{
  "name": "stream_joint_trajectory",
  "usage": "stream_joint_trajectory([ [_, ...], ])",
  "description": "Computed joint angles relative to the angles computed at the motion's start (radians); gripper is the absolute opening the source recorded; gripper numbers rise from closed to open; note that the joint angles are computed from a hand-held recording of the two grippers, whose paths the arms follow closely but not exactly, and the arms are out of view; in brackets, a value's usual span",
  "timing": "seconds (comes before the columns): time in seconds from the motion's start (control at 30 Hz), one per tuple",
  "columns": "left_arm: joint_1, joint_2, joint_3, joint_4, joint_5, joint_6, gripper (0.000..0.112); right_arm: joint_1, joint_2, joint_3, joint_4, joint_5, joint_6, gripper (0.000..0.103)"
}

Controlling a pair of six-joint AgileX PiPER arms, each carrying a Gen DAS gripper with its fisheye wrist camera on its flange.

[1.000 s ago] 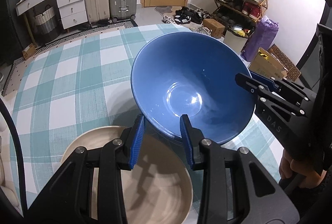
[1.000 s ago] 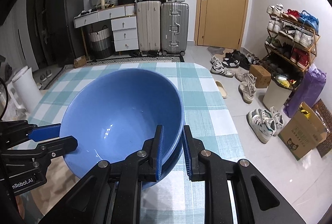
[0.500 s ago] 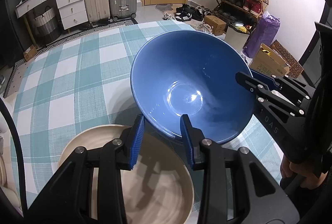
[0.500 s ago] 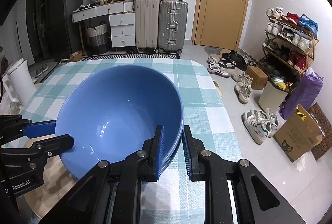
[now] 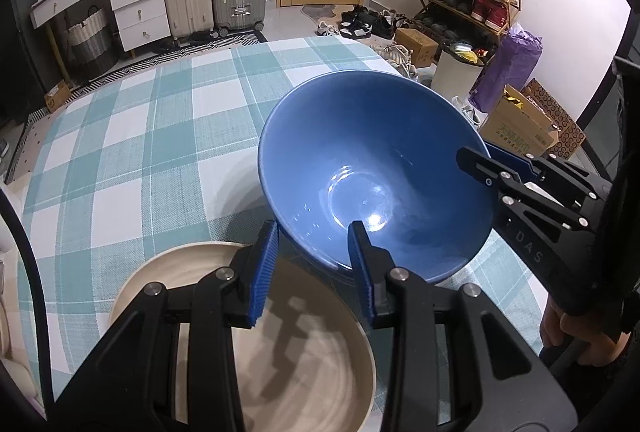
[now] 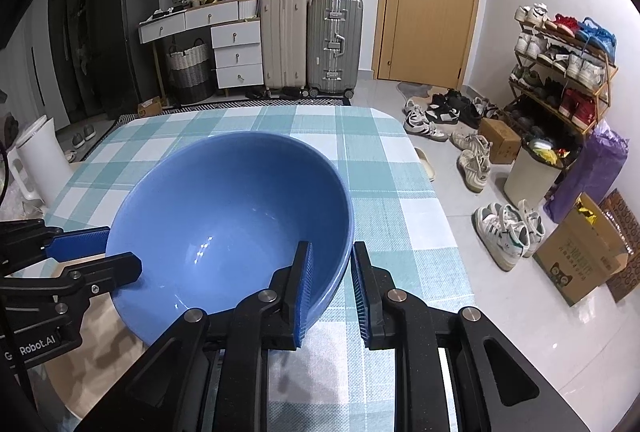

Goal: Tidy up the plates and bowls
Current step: 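Open the left tool to release its bowl into the right tool's bowl, then close the left tool on the nested bowls' rim beside the right tool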

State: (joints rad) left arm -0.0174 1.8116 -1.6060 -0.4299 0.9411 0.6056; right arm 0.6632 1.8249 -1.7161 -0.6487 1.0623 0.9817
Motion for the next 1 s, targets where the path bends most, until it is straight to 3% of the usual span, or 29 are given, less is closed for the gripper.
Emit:
stream_joint_trajectory([
  [0.3,0.016,0.037,-0.049,-0.018,0.045,-0.003,0.036,-0.029,-0.018,0.025,0.045,-0.039,-0.013,0.021],
  [0.37,0.020,0.051,-0.069,-0.017,0.060,-0.013,0.041,-0.051,-0.027,0.033,0.073,-0.057,-0.038,0.023],
  [0.43,0.030,0.069,-0.098,-0.022,0.081,-0.029,0.053,-0.053,-0.029,0.032,0.081,-0.061,-0.041,0.026],
  [0.5,0.041,0.084,-0.124,-0.035,0.098,-0.029,0.060,-0.054,-0.039,0.040,0.083,-0.063,-0.047,0.032],
  [0.57,0.052,0.094,-0.148,-0.037,0.106,-0.034,0.075,-0.060,-0.059,0.061,0.076,-0.077,-0.038,0.046],
  [0.6,0.057,0.096,-0.156,-0.037,0.103,-0.038,0.083,-0.063,-0.069,0.072,0.078,-0.087,-0.036,0.049],
  [0.63,0.065,0.098,-0.164,-0.046,0.101,-0.033,0.083,-0.073,-0.083,0.085,0.088,-0.101,-0.038,0.054],
  [0.73,0.093,0.132,-0.230,-0.067,0.137,-0.038,0.092,-0.085,-0.114,0.112,0.109,-0.129,-0.040,0.091],
  [0.8,0.115,0.157,-0.268,-0.090,0.151,-0.053,0.102,-0.088,-0.120,0.120,0.112,-0.128,-0.037,0.094],
  [0.9,0.141,0.200,-0.325,-0.129,0.194,-0.068,0.102,-0.098,-0.130,0.151,0.116,-0.150,-0.024,0.101],
  [1.0,0.147,0.227,-0.340,-0.145,0.200,-0.083,0.102,-0.131,-0.160,0.218,0.175,-0.247,-0.015,0.101],
])
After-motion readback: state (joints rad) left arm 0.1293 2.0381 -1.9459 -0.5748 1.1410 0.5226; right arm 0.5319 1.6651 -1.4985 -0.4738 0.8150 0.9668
